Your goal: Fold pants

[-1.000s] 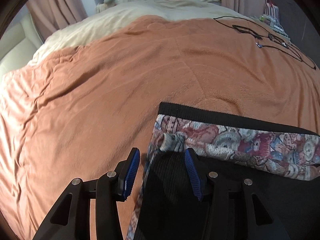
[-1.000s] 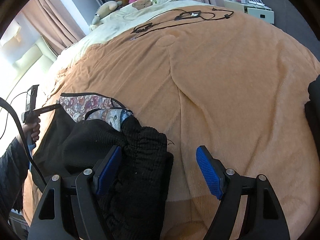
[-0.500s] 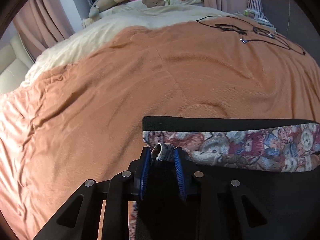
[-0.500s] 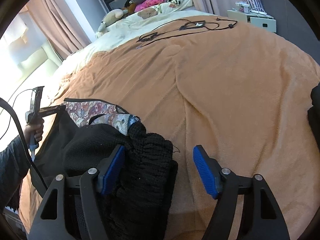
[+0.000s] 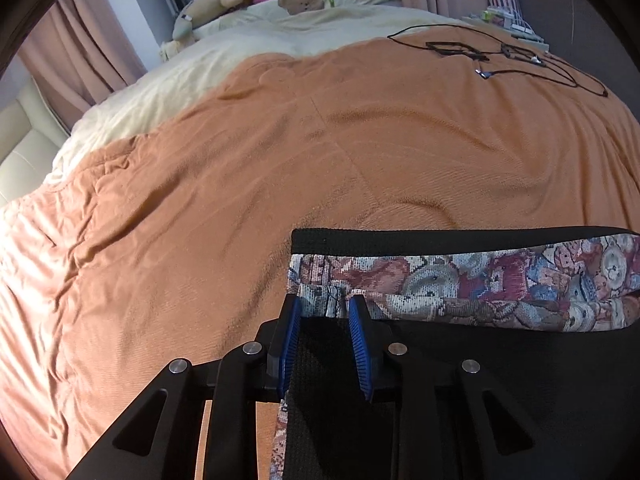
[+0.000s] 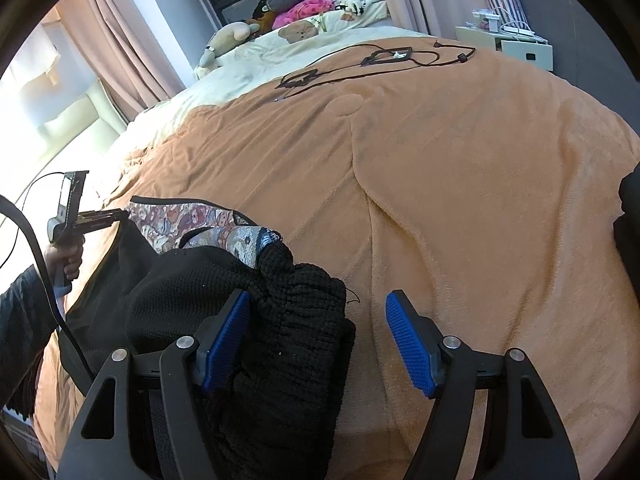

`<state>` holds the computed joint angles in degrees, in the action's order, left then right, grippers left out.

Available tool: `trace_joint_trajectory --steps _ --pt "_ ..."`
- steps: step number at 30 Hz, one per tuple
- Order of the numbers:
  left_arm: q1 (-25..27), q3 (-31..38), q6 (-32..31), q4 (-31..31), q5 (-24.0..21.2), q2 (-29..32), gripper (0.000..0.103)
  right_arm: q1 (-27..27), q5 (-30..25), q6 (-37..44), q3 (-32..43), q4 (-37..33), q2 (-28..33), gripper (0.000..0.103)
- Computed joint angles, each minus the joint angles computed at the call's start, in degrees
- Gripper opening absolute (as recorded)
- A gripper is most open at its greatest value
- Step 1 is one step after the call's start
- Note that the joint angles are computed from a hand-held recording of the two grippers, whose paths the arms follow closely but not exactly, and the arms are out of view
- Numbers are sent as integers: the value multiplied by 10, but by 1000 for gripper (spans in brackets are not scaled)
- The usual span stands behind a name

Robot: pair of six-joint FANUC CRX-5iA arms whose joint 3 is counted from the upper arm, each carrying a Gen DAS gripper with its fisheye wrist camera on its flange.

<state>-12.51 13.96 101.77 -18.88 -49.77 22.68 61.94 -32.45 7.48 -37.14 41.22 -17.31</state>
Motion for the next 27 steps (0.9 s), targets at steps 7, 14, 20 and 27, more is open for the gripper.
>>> trace_joint_trajectory --steps 7,14,20,27 --pt "-4 14 -4 -16 -19 10 28 -4 9 2 -2 4 1 69" --pt "-13 8 10 -38 -6 2 6 1 2 -16 -5 36 5 54" --pt "-23 20 58 -89 -3 -17 5 15 -13 -30 -7 71 8 27" --pt "-22 84 66 -100 -38 21 5 23 -27 -101 -18 120 4 21"
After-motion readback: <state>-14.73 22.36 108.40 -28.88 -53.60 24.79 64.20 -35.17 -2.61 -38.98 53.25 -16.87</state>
